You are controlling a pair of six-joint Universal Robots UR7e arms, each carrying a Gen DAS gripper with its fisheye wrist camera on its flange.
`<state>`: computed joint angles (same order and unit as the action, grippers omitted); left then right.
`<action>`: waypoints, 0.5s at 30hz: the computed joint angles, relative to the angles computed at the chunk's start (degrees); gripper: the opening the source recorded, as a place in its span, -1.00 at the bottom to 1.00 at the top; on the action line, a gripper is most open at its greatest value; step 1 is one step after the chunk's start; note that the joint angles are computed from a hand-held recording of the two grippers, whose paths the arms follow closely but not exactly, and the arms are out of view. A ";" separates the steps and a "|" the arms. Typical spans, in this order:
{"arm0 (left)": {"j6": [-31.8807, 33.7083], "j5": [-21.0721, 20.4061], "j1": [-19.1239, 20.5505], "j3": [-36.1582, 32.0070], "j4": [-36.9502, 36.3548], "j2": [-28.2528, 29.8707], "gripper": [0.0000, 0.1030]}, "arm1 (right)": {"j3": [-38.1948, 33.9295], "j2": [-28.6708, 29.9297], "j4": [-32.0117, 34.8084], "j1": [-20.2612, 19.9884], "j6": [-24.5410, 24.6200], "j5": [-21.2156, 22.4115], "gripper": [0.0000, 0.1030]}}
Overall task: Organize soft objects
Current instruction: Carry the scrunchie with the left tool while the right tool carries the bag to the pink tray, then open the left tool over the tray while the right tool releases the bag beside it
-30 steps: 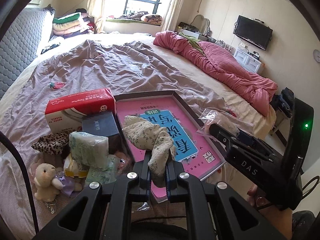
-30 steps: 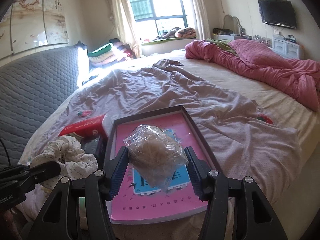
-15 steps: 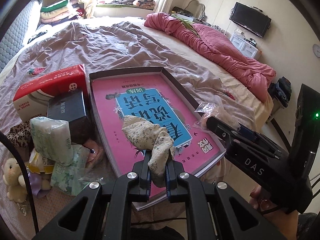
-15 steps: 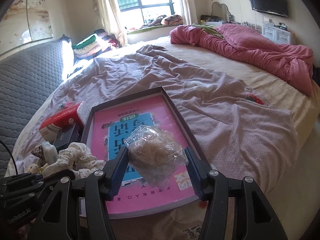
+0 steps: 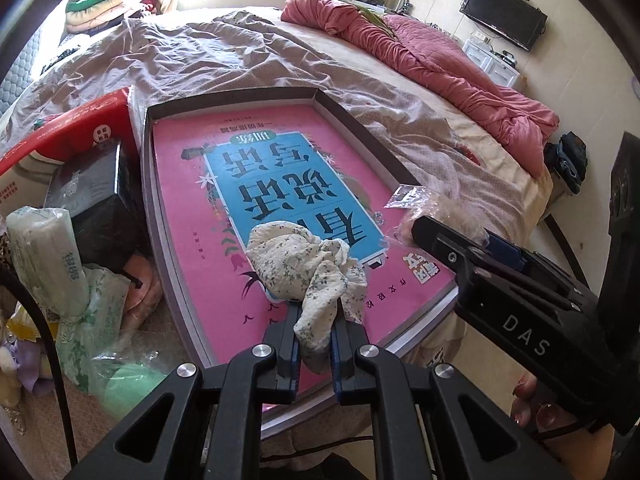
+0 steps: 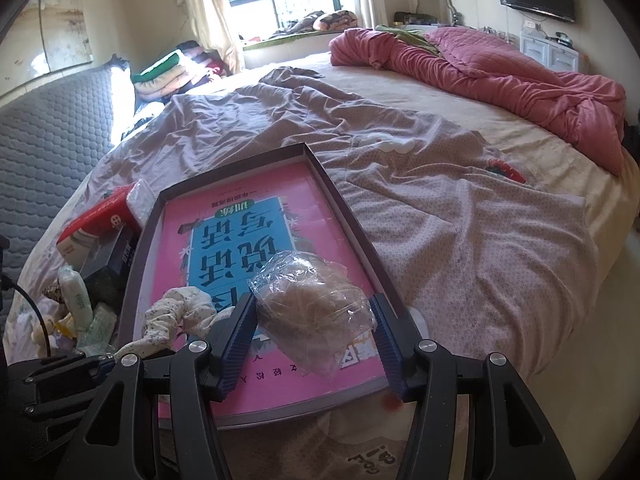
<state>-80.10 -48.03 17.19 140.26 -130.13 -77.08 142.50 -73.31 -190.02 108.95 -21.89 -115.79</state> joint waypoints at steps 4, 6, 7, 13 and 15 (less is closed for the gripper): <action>-0.26 -0.24 0.20 -0.24 0.34 0.57 -0.78 | -0.01 1.01 -0.06 -0.57 -0.42 -0.21 0.14; -0.68 -0.12 0.15 -0.19 0.64 0.50 -0.77 | -0.07 1.48 -0.06 -0.81 -0.39 -0.89 0.14; -0.79 -0.18 0.15 -0.10 0.51 0.52 -0.75 | -0.13 1.64 0.06 -0.96 -0.35 -1.08 0.14; -2.13 -0.23 0.22 -0.02 1.61 0.05 -0.64 | -0.25 2.33 -0.15 -1.54 0.05 -2.19 0.17; -2.46 -0.11 0.18 -0.06 1.95 -0.05 -0.57 | -0.31 2.54 -0.29 -1.63 0.14 -2.65 0.18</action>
